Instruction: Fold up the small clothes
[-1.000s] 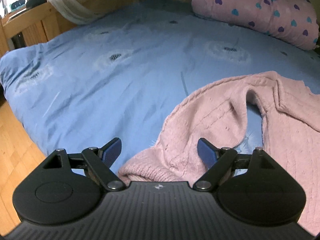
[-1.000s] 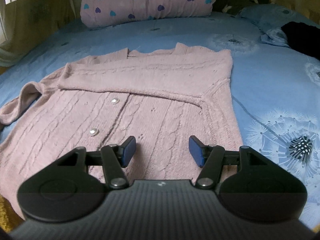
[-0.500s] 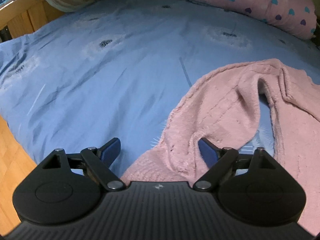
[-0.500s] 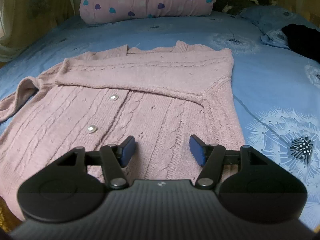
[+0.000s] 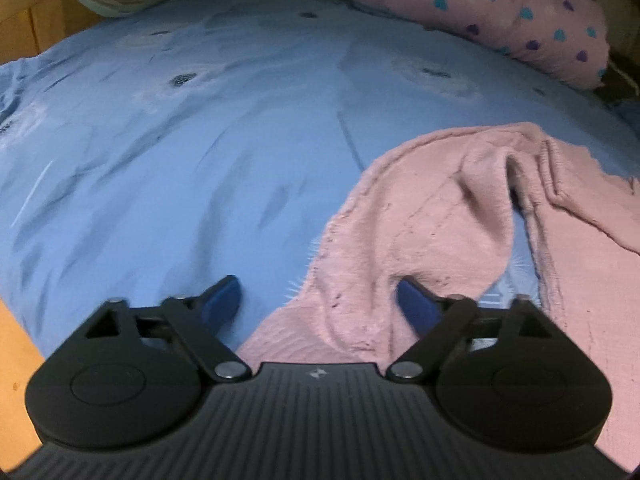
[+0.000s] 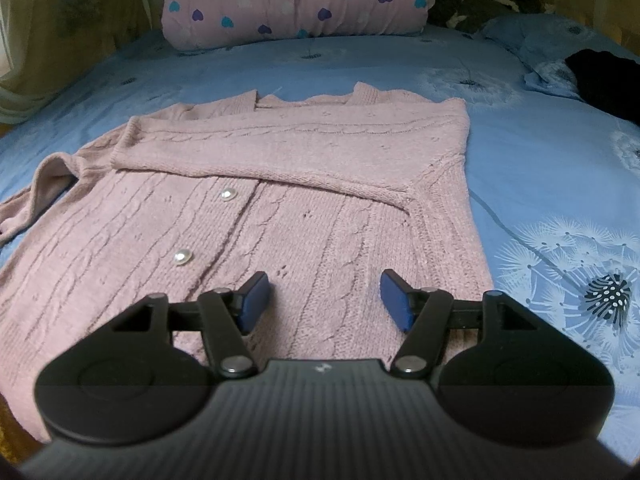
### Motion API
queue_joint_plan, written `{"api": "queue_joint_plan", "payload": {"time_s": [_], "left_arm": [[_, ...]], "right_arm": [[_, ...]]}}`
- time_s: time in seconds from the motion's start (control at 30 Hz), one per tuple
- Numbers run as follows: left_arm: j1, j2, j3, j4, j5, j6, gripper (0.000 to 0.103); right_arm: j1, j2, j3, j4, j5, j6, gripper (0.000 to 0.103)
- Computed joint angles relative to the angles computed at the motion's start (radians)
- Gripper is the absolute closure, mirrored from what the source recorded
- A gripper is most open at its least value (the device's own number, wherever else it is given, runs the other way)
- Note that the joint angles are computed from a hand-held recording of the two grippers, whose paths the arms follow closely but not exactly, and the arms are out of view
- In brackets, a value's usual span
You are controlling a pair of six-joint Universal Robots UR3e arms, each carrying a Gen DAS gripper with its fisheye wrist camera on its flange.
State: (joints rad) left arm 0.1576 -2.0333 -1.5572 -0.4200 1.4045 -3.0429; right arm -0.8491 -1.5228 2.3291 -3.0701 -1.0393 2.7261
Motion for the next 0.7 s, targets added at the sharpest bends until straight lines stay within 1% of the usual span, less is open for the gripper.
{"api": "queue_joint_plan", "payload": {"time_s": [0.03,0.07,0.1,0.17,0.2,0.33,0.47,0.63,0.7], "left_arm": [[0.001,0.004,-0.006,0.009,-0.011,0.005,0.036],[0.007,0.012,-0.018,0.018,-0.038,0.013,0.053],[0.007,0.022,-0.030,0.033,-0.047,0.014,0.067],[0.005,0.035,-0.048,0.060,-0.052,0.016,0.083],[0.002,0.038,-0.049,0.070,-0.044,0.009,0.085],[-0.027,0.038,-0.030,0.109,0.045,-0.042,0.088],[-0.032,0.048,0.002,0.113,0.060,-0.084,0.088],[-0.032,0.093,0.019,0.120,-0.013,-0.128,0.088],[-0.050,0.109,0.032,0.131,-0.023,-0.130,0.088]], "right_arm": [[0.001,0.001,0.000,-0.003,0.000,0.002,0.039],[0.001,0.003,0.000,-0.004,0.001,0.002,0.039],[-0.001,0.003,0.000,-0.003,0.003,0.002,0.039],[-0.003,0.001,0.000,0.000,0.007,0.000,0.039],[-0.006,0.000,0.001,0.002,0.011,-0.001,0.039],[-0.019,-0.005,0.005,0.009,0.027,-0.006,0.039],[-0.035,-0.009,0.013,0.012,0.049,-0.012,0.040],[-0.043,-0.006,0.013,0.011,0.063,-0.010,0.040],[-0.049,-0.004,0.018,0.005,0.071,-0.011,0.040]]}}
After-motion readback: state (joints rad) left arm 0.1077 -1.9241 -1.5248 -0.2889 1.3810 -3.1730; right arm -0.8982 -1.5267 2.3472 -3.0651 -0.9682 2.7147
